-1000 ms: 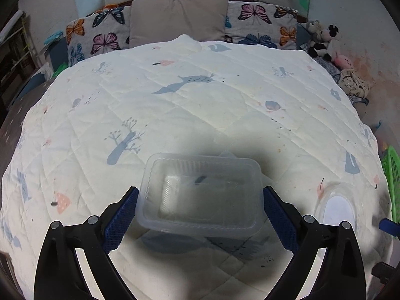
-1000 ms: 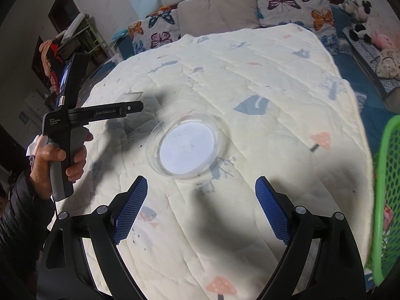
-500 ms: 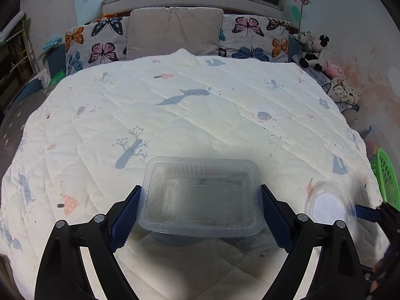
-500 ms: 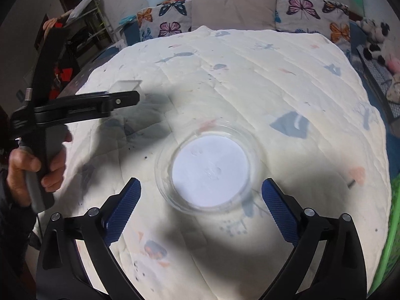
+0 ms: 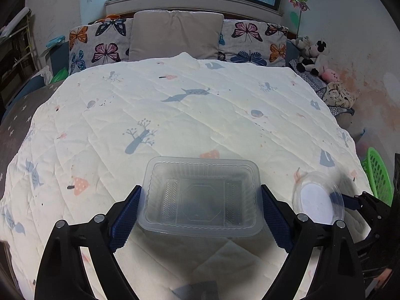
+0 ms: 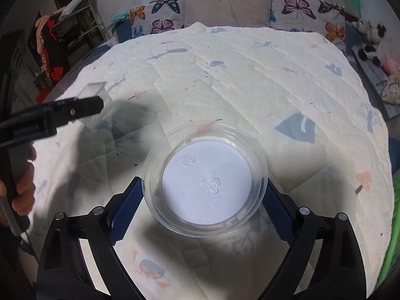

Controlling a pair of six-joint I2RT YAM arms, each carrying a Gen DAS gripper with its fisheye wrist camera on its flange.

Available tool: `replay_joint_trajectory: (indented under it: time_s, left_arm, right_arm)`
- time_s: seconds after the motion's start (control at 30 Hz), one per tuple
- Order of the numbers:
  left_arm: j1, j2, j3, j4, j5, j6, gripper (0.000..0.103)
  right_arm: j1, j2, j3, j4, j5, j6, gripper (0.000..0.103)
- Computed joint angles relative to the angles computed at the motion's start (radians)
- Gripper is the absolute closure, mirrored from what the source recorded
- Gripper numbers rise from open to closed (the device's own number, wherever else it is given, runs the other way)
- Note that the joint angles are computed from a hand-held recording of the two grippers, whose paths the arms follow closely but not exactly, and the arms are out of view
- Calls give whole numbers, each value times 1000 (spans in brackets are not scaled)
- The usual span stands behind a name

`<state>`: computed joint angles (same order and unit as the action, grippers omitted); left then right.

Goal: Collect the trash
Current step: 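Grasp the clear rectangular tray with the left gripper while the right grasps the clear round lid, then drop the round lid into the green basket with the right gripper while the left drops the tray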

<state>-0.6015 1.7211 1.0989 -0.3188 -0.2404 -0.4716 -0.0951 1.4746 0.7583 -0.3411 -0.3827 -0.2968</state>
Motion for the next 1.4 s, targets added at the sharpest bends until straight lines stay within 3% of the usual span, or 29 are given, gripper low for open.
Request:
replay_joint_trajectory:
  time_s: [0.37, 0.7, 1.13, 1.4]
  left_arm:
    - [-119, -37, -12, -8, -31, -40, 16]
    - [-252, 30, 106, -43, -50, -62, 16]
    - [-384, 216, 377, -120, -47, -72, 16]
    - [-442, 328, 558, -192, -51, -70, 16]
  right_arm:
    - [-161, -175, -60, -131, -86, -92, 12]
    - [-409, -311, -62, -310, -182, -270, 12]
    - [-809, -190, 77, -479, -293, -546, 12]
    - [-970, -79, 169, -516, -319, -651, 12]
